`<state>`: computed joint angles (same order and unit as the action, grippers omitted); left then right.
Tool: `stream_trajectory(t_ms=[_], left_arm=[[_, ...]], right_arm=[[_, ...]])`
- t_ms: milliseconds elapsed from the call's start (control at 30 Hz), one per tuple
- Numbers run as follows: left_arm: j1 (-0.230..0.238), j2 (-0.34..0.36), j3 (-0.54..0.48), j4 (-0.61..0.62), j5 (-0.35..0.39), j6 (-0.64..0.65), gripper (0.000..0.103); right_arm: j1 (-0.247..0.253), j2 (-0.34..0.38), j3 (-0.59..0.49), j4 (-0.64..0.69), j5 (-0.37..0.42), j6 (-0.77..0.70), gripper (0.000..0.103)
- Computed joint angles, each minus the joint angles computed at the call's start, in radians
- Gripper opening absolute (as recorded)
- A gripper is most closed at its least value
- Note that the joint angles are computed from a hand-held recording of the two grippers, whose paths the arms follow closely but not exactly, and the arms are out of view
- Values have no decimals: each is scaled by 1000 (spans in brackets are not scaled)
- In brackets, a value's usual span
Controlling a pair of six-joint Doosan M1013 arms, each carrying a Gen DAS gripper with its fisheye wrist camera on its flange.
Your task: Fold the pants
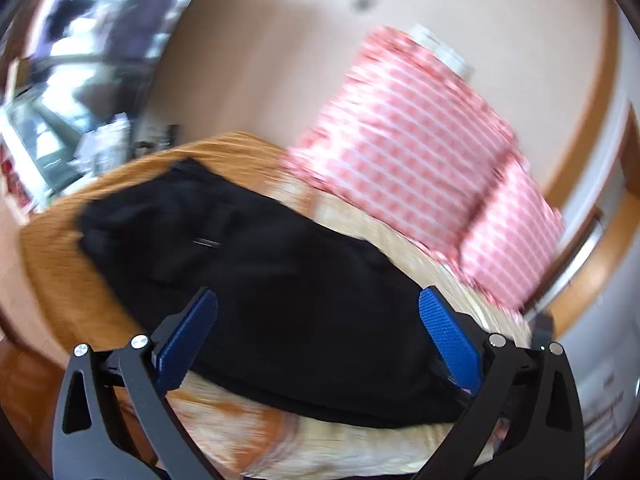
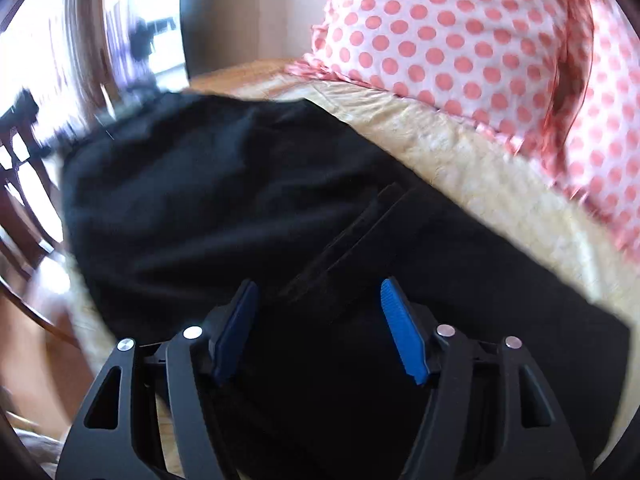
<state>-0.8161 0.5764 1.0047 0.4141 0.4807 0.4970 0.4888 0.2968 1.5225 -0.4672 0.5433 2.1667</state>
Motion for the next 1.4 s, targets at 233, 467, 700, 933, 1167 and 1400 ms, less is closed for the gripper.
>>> stream_trajectory(t_ms=[233,467,700,933,1167,1400], left_arm=[[84,-7,20,-318,-3,101,101],[126,9,27,-571,-5,151,100],[128,9,44,-635,14,132,100],[139,14,61,-733,-49,210,100],[132,11,86,-637,-121,133,85],[139,10,105,-628,-177,87,76]], right_arm=[[-30,-71,94,46,-150,110,88],[-35,-96,124,33,-172,157,88],[-35,-97,128,59,-186,132,88],[-35,-96,133,67,-206,128,89],[-42,-95,144,102,-217,116,89],[-40,-96,152,109,-232,108,89]])
